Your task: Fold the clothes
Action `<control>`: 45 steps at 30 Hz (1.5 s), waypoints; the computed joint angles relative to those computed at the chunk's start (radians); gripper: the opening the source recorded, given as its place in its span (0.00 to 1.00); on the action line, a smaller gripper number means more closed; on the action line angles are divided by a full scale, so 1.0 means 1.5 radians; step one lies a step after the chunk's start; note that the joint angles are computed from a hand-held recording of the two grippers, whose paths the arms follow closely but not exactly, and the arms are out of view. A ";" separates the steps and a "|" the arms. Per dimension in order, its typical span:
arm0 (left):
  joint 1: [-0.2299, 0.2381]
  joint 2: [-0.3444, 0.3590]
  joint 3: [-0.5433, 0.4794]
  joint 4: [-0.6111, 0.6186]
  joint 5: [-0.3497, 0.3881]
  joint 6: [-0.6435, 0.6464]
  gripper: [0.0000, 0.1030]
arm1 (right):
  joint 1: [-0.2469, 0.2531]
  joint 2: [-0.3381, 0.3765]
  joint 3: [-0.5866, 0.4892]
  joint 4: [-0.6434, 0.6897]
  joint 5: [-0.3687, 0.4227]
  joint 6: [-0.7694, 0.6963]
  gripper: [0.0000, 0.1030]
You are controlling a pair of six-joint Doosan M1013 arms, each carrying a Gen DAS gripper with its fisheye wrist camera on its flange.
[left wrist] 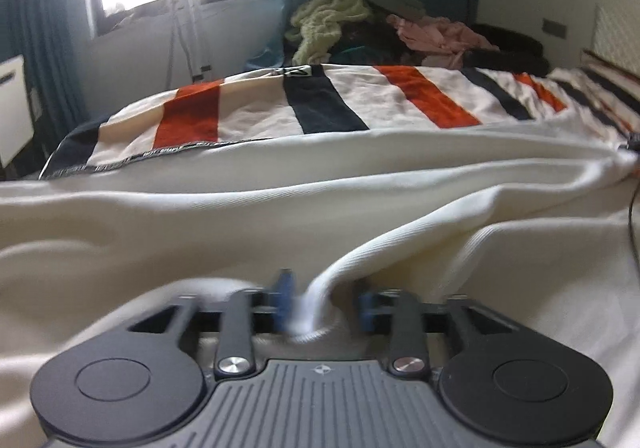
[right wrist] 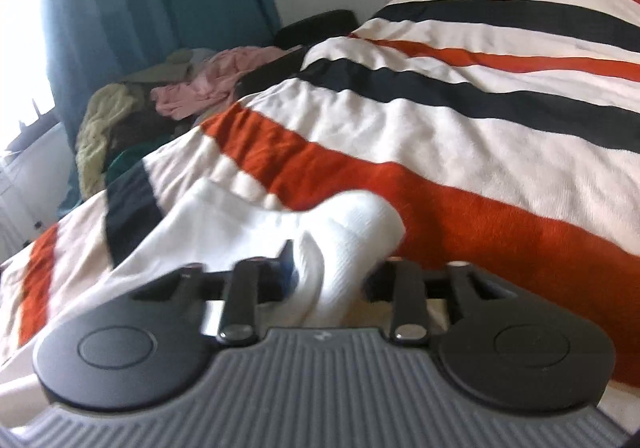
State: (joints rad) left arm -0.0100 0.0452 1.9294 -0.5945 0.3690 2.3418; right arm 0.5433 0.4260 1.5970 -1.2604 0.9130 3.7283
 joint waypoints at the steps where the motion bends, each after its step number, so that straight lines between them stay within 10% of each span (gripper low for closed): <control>1: 0.000 -0.007 0.002 -0.008 0.002 -0.007 0.53 | 0.005 -0.006 0.005 -0.005 -0.003 -0.001 0.66; 3: -0.005 -0.027 0.014 -0.027 -0.015 -0.014 0.60 | 0.020 -0.016 0.014 -0.022 0.007 0.003 0.84; 12: -0.029 -0.143 0.094 -0.220 -0.091 0.066 0.83 | 0.101 -0.096 0.051 -0.077 -0.042 -0.031 0.83; 22: -0.063 -0.251 0.160 -0.186 -0.108 0.041 0.87 | 0.209 -0.143 0.065 -0.118 -0.113 -0.109 0.82; 34: -0.090 -0.255 0.172 0.215 -0.092 -0.376 0.88 | 0.232 -0.133 0.061 -0.080 -0.089 -0.132 0.82; 45: -0.028 -0.205 0.131 0.295 -0.004 -0.605 0.90 | 0.226 -0.128 0.057 -0.033 -0.067 -0.143 0.82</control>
